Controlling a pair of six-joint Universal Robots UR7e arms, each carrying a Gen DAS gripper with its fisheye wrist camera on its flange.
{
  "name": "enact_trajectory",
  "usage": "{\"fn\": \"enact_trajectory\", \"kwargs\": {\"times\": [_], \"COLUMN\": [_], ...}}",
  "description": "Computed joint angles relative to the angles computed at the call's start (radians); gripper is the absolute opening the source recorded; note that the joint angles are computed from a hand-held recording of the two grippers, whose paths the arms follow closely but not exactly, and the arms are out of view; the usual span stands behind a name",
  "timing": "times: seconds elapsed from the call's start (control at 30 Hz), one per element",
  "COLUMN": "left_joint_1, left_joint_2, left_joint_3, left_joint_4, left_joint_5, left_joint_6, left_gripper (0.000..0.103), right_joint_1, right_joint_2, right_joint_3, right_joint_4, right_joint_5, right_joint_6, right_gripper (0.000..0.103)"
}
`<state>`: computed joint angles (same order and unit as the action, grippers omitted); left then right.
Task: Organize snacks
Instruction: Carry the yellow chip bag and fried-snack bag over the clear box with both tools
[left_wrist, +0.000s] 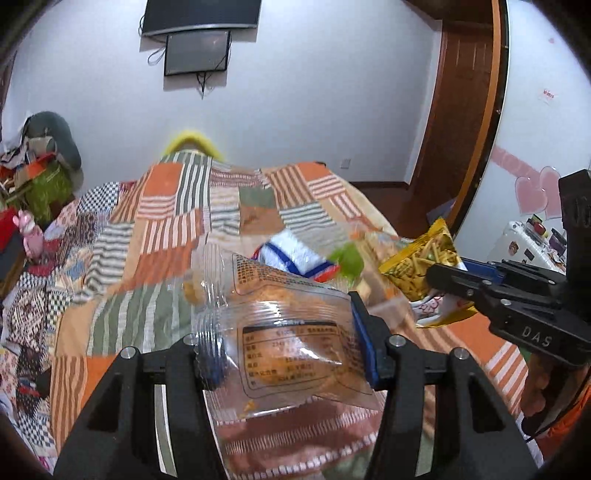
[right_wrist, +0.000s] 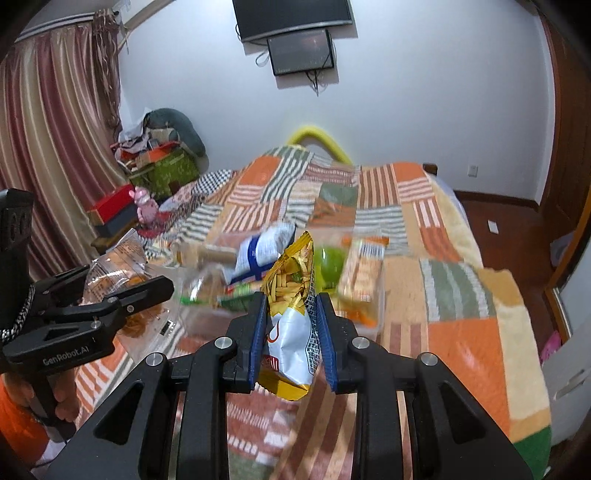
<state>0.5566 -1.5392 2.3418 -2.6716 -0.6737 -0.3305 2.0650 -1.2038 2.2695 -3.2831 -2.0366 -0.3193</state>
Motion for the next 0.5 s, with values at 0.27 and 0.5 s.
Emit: {"fn": "enact_trajectory", "kwargs": {"times": [0.27,0.5], "left_joint_1": [0.055,0.132], "left_joint_2": [0.08,0.174], "left_joint_3": [-0.064,-0.128], "left_joint_4": [-0.1,-0.154], "left_joint_5": [-0.02,-0.019], "left_joint_6": [0.074,0.127], "left_gripper": [0.055,0.055], "right_joint_1": [-0.003,-0.021], "right_joint_2": [0.06,0.116], "right_joint_3": [-0.069,-0.124], "right_joint_4": [-0.031,-0.03], "right_joint_5": [-0.004,-0.01], "right_joint_6": [-0.052,-0.093], "right_gripper": [0.024,0.024]}}
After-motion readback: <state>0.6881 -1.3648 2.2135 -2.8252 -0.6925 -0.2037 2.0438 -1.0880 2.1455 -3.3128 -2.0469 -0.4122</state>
